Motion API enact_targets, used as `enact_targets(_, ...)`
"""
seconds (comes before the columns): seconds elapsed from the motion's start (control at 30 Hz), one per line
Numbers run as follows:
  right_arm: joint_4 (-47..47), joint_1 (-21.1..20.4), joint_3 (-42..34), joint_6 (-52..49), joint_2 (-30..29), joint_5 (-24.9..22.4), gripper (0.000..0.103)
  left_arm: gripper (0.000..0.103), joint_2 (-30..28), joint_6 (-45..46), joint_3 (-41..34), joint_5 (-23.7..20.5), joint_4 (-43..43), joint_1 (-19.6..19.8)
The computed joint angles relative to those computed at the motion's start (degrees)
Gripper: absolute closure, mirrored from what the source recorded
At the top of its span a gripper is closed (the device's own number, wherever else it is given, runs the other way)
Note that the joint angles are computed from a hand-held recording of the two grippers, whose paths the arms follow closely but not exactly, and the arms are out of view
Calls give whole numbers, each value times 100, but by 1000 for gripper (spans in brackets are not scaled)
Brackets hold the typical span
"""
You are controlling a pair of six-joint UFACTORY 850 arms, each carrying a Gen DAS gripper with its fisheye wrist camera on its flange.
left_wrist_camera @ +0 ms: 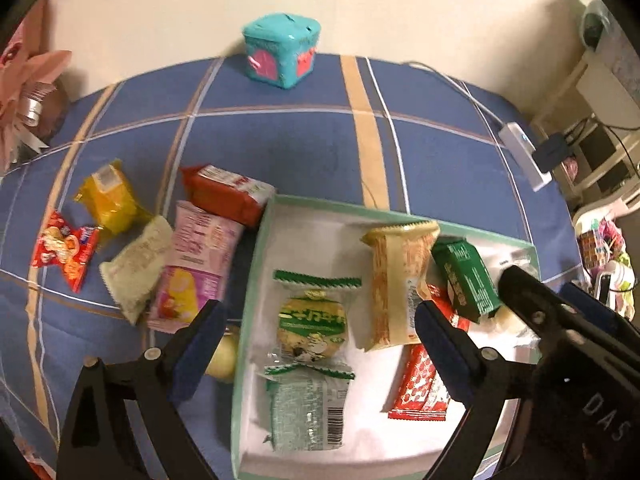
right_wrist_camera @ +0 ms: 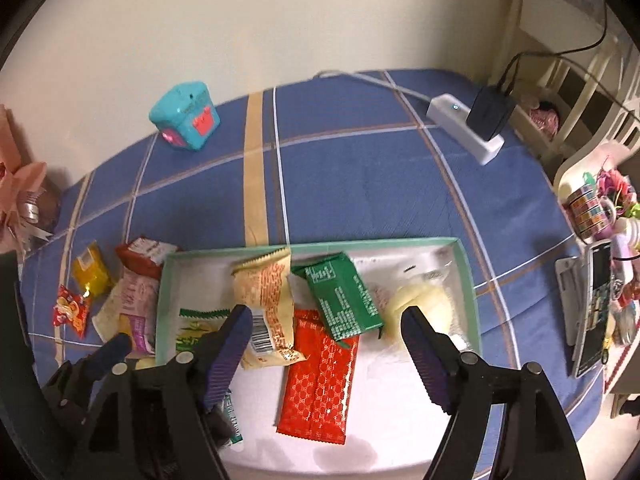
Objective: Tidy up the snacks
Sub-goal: 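Move both tools back over the snack pile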
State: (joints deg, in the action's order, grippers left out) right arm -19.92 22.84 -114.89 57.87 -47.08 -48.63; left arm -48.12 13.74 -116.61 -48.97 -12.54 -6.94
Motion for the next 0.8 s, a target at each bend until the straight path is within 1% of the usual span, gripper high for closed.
enact_targets(0.13, -89, -3, 62, 113, 64, 10, 23, 8, 76, -374, 65, 109, 181, 73)
enact_targets(0.23, -21, -24, 38, 59, 12, -64, 23, 8, 52, -792, 45, 215, 504, 135)
enact_targets(0.3, 100, -33, -35, -34, -74, -137, 23, 8, 70, -1081, 112, 374, 782, 159)
enact_targets(0.33, 156, -35, -108, -103, -141, -189, 21, 7, 60, -1205, 117, 430, 906, 164)
enact_targets(0.37, 160, -28, -148, -125, -180, -221, 14, 4, 58, -1297, 131, 476, 1004, 173)
enact_targets(0.4, 141, -17, -211, -132, -234, -273, 10, 2, 60, -1361, 139, 503, 1074, 186)
enact_targets(0.43, 120, -5, -247, -121, -263, -309, 1, 0, 61, -1409, 144, 522, 1116, 195)
enact_targets(0.47, 106, 5, -291, -121, -298, -346, 0, 0, 56, -1475, 143, 535, 1159, 214)
enact_targets(0.63, 143, 24, -426, -135, -401, -455, 0, 0, 35, -1625, 132, 556, 1185, 262)
enact_targets(0.8, 95, 52, -525, -84, -457, -559, 0, 0, 20, -1524, 92, 499, 1098, 296)
